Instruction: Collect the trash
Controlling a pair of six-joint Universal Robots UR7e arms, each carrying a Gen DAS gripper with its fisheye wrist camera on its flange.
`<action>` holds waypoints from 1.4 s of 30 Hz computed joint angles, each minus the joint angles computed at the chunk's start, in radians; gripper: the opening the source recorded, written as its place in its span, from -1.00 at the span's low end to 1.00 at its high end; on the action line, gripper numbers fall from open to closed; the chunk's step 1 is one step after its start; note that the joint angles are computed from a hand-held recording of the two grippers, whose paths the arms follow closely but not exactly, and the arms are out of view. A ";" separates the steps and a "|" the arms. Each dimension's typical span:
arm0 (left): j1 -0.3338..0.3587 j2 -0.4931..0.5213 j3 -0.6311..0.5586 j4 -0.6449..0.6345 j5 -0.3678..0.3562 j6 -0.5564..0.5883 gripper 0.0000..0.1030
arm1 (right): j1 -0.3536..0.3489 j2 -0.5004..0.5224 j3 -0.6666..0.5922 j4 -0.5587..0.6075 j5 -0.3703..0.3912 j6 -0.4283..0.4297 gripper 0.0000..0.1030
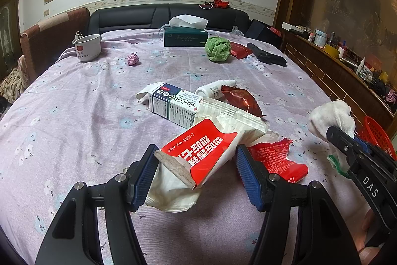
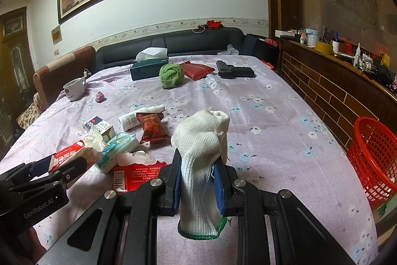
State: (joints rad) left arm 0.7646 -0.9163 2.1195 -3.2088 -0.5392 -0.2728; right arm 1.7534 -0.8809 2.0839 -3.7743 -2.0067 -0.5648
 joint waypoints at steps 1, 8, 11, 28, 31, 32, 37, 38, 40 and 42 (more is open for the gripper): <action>0.000 -0.002 0.002 -0.003 0.000 0.002 0.21 | -0.001 -0.001 -0.001 0.005 -0.002 0.003 -0.55; 0.000 0.002 0.000 -0.001 -0.005 -0.005 0.21 | -0.001 -0.009 -0.009 0.059 -0.031 0.039 -0.55; -0.001 0.009 0.000 -0.009 -0.004 -0.001 0.21 | -0.001 -0.032 0.001 0.089 -0.021 0.061 -0.54; -0.062 -0.023 0.028 -0.031 0.007 0.014 0.22 | 0.017 -0.075 0.052 0.032 -0.098 0.000 -0.54; -0.084 -0.018 0.020 -0.023 0.013 0.024 0.22 | 0.009 -0.082 0.053 0.023 -0.105 -0.003 -0.54; -0.089 -0.015 0.016 -0.022 0.013 0.029 0.22 | 0.007 -0.085 0.054 0.016 -0.111 -0.007 -0.54; -0.112 0.012 -0.018 0.004 -0.005 0.051 0.22 | -0.017 -0.123 0.069 0.010 -0.106 0.003 -0.53; -0.118 0.022 -0.027 0.008 -0.007 0.058 0.22 | -0.022 -0.132 0.072 0.013 -0.105 0.004 -0.53; -0.127 0.040 -0.048 0.017 -0.017 0.070 0.22 | -0.035 -0.154 0.082 0.011 -0.101 0.007 -0.53; -0.136 0.062 -0.072 0.027 -0.032 0.083 0.22 | -0.052 -0.180 0.091 0.019 -0.091 0.016 -0.53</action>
State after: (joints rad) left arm 0.6285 -0.8546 2.0474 -3.1821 -0.5714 -0.1896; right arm 1.7009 -1.0606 2.1748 -3.7554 -2.0973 -0.5486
